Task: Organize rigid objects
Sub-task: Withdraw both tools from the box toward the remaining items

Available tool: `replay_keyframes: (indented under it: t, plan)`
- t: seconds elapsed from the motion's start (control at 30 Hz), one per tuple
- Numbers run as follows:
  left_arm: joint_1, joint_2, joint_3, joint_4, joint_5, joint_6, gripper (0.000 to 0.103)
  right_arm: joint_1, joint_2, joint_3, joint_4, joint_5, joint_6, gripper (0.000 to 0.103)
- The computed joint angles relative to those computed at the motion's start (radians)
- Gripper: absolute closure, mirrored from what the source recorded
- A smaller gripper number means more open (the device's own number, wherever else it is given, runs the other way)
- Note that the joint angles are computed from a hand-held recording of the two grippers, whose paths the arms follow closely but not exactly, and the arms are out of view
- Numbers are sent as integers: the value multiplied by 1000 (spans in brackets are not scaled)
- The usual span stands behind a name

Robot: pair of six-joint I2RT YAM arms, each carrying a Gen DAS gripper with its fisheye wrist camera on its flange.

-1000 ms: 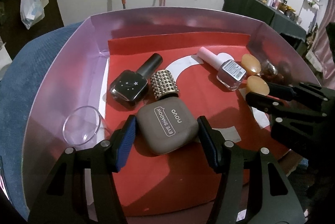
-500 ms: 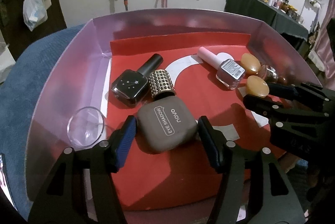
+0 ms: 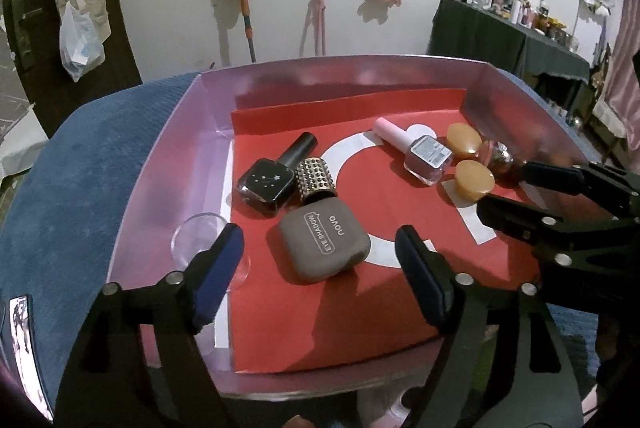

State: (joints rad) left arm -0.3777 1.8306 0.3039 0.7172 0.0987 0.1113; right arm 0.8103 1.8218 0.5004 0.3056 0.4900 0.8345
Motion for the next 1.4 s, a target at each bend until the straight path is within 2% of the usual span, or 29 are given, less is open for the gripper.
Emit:
replay_keyframes:
  t: [0.1, 0.17, 0.23, 0.7, 1.0, 1.4]
  plan:
    - [6, -27, -23, 8, 7, 3, 22, 27, -30, -11, -6, 22, 12, 26]
    - [8, -51, -40, 9, 10, 4, 13, 45, -55, -20, -14, 34, 24, 24]
    - [10, -72, -59, 18, 9, 3, 8, 65, -76, -28, -17, 52, 39, 19]
    - [47, -189, -154, 41, 35, 7, 2, 190, -197, -78, -57, 159, 125, 0]
    - [99, -242, -196, 41, 76, 15, 0, 264, -228, -102, -53, 222, 168, 0]
    - [133, -272, -252, 65, 89, 38, 0, 351, -232, -83, -120, 283, 255, 0]
